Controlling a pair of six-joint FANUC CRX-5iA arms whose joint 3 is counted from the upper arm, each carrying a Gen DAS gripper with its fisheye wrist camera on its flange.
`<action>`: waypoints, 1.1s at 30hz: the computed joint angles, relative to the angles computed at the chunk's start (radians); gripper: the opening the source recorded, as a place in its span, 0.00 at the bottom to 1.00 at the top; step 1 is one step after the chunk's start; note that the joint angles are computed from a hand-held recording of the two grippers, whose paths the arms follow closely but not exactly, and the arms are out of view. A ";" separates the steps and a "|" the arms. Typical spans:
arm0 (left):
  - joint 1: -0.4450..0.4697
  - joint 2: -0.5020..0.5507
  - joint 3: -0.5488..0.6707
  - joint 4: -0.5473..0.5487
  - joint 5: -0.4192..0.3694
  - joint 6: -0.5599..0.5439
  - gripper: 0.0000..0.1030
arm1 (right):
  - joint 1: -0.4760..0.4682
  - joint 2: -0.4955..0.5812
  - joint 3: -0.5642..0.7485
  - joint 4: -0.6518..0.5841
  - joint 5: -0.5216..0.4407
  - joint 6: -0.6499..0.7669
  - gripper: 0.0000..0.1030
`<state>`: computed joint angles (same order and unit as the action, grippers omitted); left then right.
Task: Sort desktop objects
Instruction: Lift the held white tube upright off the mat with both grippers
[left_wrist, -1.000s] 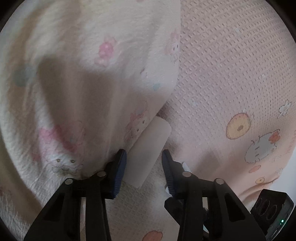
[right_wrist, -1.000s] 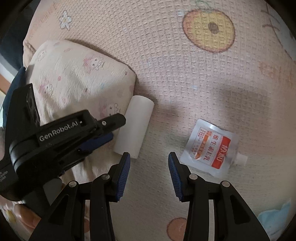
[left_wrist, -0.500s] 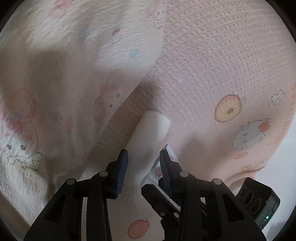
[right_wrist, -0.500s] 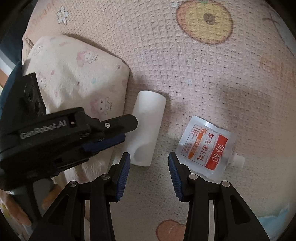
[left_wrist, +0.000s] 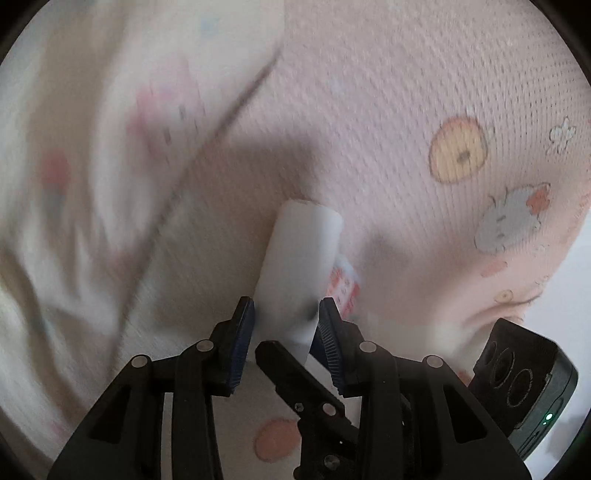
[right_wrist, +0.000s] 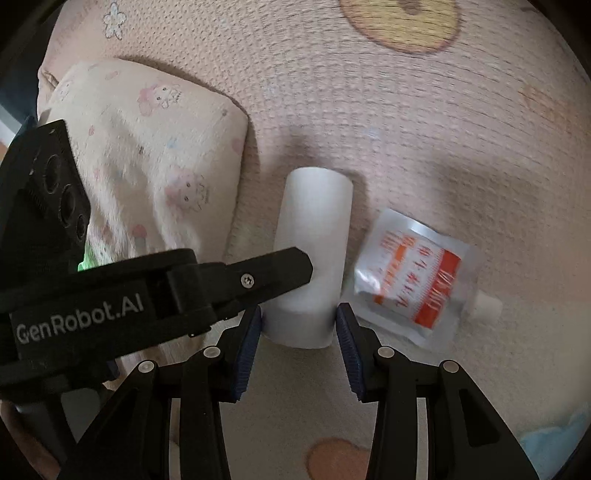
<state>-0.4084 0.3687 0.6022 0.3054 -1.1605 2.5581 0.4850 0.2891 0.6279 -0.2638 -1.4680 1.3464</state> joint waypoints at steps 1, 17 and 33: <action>-0.002 0.000 -0.013 0.023 0.010 -0.011 0.38 | 0.002 -0.010 -0.013 0.015 -0.001 0.001 0.38; -0.151 0.073 0.070 0.098 -0.043 -0.235 0.36 | -0.059 -0.229 -0.240 0.069 -0.034 -0.090 0.38; -0.314 -0.002 -0.047 0.104 0.019 -0.169 0.36 | -0.083 -0.545 -0.495 0.048 -0.153 -0.137 0.38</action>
